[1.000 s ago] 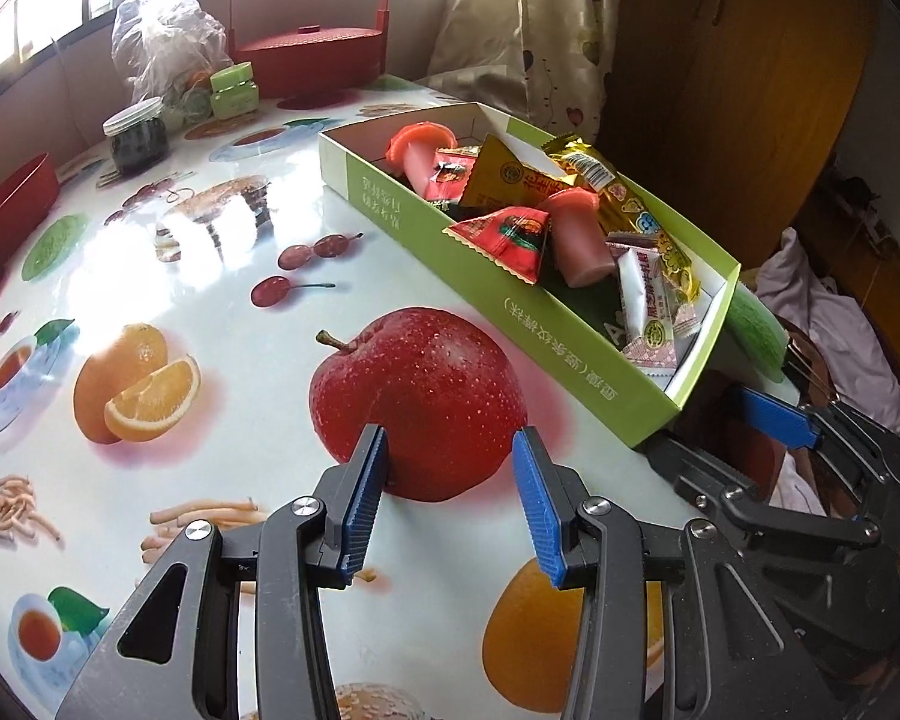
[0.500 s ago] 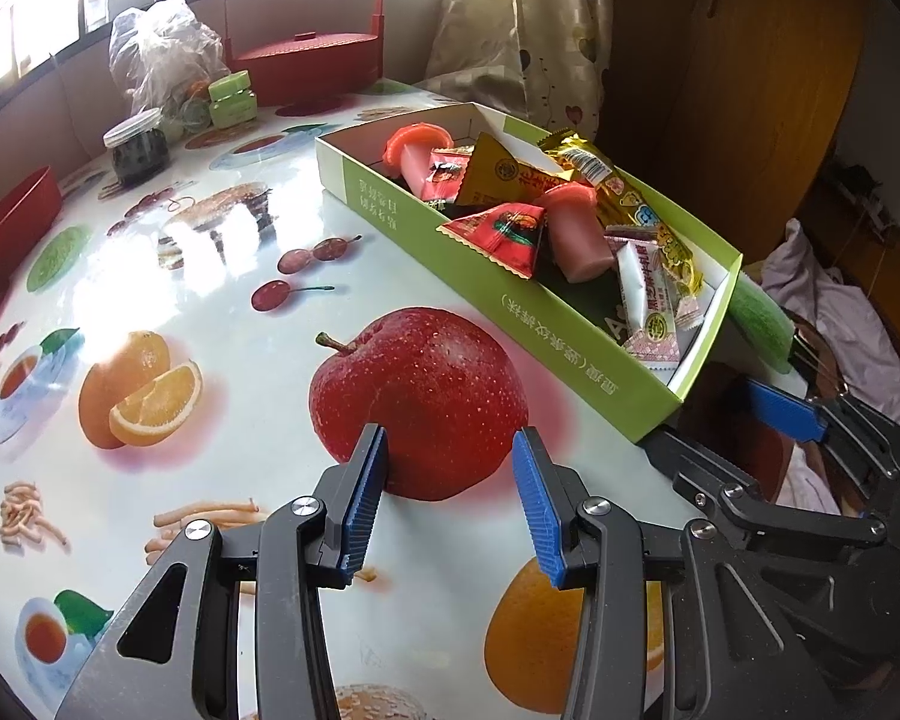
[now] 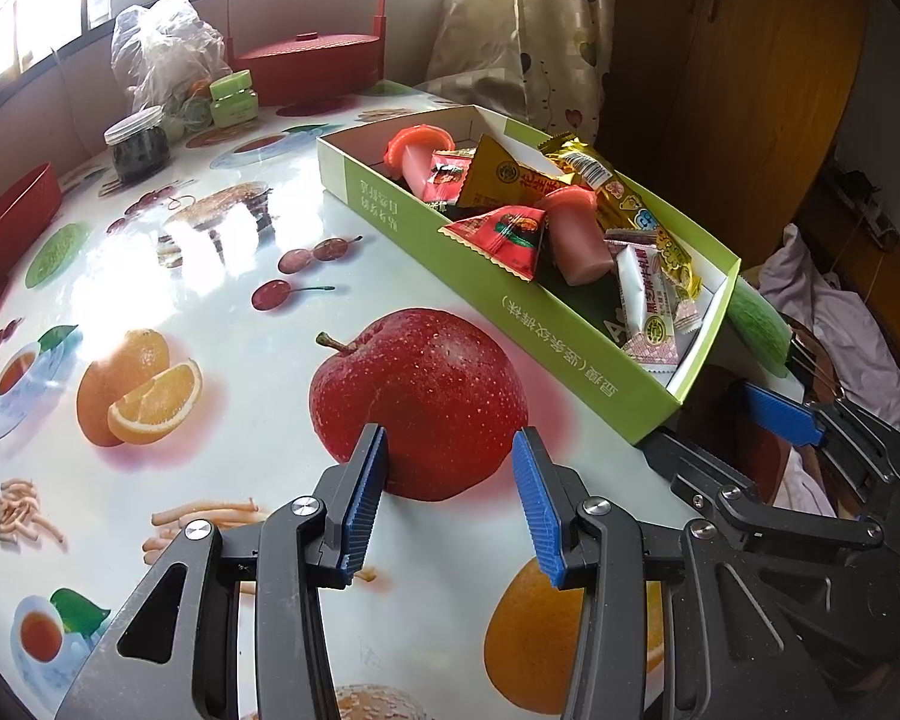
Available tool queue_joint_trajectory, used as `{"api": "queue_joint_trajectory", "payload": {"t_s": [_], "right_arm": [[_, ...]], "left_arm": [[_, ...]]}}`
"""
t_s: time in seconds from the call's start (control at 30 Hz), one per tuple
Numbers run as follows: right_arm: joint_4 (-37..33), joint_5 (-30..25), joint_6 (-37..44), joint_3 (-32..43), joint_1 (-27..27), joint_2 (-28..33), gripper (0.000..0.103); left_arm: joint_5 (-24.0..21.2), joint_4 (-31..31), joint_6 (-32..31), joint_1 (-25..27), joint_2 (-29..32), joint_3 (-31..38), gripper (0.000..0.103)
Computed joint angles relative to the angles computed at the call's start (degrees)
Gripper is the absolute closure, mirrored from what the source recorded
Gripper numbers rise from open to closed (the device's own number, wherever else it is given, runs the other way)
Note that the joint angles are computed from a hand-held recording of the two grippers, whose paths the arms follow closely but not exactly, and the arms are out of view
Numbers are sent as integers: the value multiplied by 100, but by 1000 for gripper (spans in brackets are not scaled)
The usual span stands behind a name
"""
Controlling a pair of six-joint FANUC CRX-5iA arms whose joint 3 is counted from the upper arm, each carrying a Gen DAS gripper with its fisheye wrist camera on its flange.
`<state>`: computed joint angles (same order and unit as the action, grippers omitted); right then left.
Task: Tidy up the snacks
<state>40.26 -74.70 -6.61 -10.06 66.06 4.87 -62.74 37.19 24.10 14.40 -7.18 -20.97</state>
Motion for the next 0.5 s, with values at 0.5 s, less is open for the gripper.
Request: {"api": "queue_joint_trajectory", "payload": {"t_s": [0.5], "right_arm": [[2,1,1,-18,1,-14,39]], "left_arm": [[-23,50,-28,25,15,-8,58]]}}
